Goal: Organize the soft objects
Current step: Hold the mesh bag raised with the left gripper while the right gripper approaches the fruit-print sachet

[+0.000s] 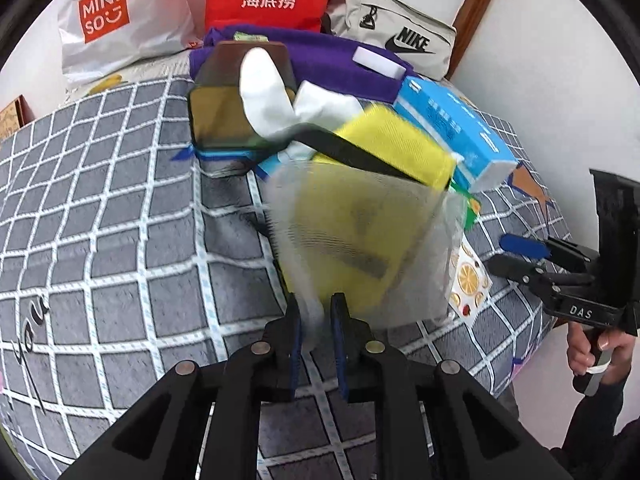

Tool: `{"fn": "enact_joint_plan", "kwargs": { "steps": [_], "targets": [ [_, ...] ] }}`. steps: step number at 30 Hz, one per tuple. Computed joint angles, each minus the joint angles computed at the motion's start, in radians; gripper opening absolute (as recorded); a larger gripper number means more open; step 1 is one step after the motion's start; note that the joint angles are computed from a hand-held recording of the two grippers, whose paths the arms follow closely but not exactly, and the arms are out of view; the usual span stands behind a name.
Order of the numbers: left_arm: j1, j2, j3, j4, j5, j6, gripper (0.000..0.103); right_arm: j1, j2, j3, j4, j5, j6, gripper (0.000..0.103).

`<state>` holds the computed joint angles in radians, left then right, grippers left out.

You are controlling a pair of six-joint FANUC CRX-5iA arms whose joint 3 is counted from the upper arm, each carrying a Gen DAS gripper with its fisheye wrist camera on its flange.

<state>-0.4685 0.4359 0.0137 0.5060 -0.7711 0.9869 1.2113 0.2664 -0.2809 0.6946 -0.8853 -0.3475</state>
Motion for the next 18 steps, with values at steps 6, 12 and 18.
{"fn": "enact_joint_plan", "kwargs": {
  "steps": [6, 12, 18],
  "targets": [
    [-0.014, -0.007, -0.046, 0.094, 0.006, -0.112, 0.011, -0.005, 0.017, 0.025, -0.013, 0.007, 0.043, 0.059],
    [-0.024, 0.008, -0.013, 0.058, 0.013, -0.067, 0.011, -0.002, 0.012, 0.019, -0.014, 0.009, 0.039, 0.059],
    [-0.024, -0.010, -0.046, 0.139, 0.046, -0.141, 0.040, 0.001, 0.014, 0.020, -0.017, 0.004, 0.044, 0.059]
  ]
}}
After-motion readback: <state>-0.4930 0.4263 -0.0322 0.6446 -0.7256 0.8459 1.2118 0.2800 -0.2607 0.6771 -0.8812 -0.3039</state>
